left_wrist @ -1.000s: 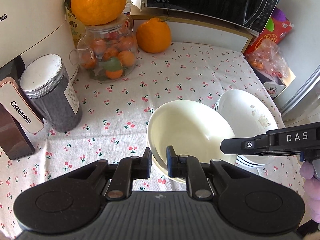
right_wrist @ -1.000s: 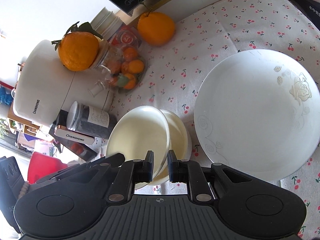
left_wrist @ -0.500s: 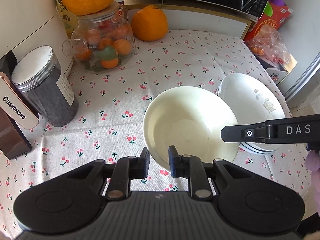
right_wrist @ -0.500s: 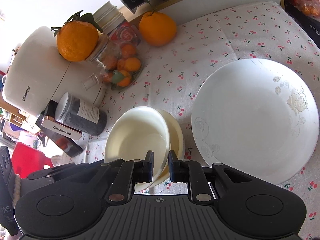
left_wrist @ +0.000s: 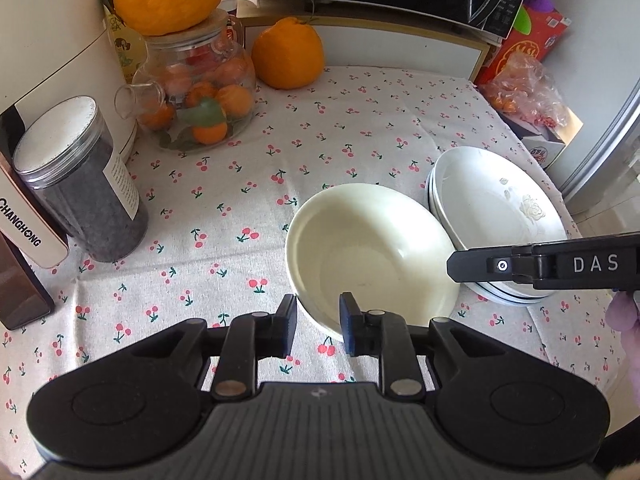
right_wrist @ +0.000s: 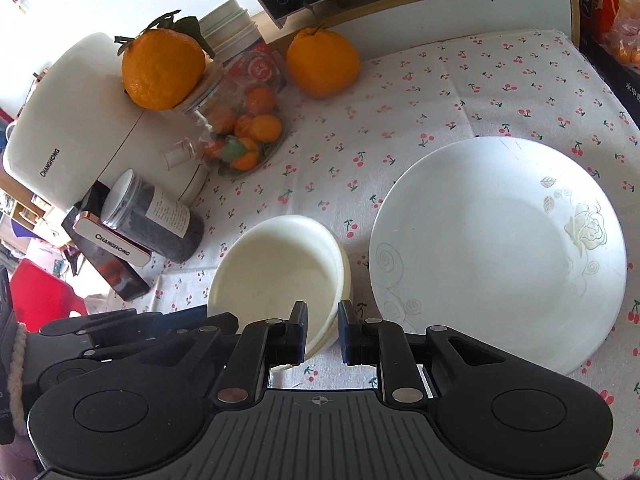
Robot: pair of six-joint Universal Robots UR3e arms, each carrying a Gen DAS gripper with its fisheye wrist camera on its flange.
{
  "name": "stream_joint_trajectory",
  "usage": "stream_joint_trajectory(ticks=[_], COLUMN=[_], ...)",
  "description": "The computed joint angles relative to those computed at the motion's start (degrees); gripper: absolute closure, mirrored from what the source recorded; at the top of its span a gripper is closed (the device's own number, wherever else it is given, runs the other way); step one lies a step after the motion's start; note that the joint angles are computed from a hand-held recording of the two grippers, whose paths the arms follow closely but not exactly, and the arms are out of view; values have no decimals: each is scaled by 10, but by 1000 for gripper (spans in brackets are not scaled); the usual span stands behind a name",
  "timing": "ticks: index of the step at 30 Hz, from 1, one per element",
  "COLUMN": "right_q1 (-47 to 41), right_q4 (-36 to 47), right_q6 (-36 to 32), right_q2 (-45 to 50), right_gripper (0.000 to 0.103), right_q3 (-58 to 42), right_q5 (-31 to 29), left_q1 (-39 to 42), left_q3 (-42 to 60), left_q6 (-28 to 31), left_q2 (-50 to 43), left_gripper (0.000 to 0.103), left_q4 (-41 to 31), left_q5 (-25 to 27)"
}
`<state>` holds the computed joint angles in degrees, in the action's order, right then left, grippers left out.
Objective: Organize plates and bowls
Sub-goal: 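Lower the small bowl into the cream bowl and open both tools, then move both tools to the rim of the cream bowl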
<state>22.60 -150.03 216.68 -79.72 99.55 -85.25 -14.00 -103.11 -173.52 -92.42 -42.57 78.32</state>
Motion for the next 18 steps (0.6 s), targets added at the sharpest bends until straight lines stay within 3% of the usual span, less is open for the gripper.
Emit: stream_joint_trajectory(ticks=[4,6,8,11,18], right_q1=[-3,-3,-4,-11,-9], right_q4=[-11,-19,-24,-48,-136], right_q6=[-27,-40,-53,-86,-155], right_q2=[-2,-8,-20,-47,-100], right_gripper=[81,66,57,47,25], right_q3=[8,18,31,67,147], right_q5=[7,3,-3,1,-18], left_q1=[3,9,16,32,69], left_q3=[-31,-48,-66,-102,-183], left_q6=[31,44,59,100,189], left_q2=[8,15,24,42,75], left_gripper=[76,66,47,32,7], left_q4=[43,59,80,120,203], left_q5=[-9,-15,-24,-44,-105])
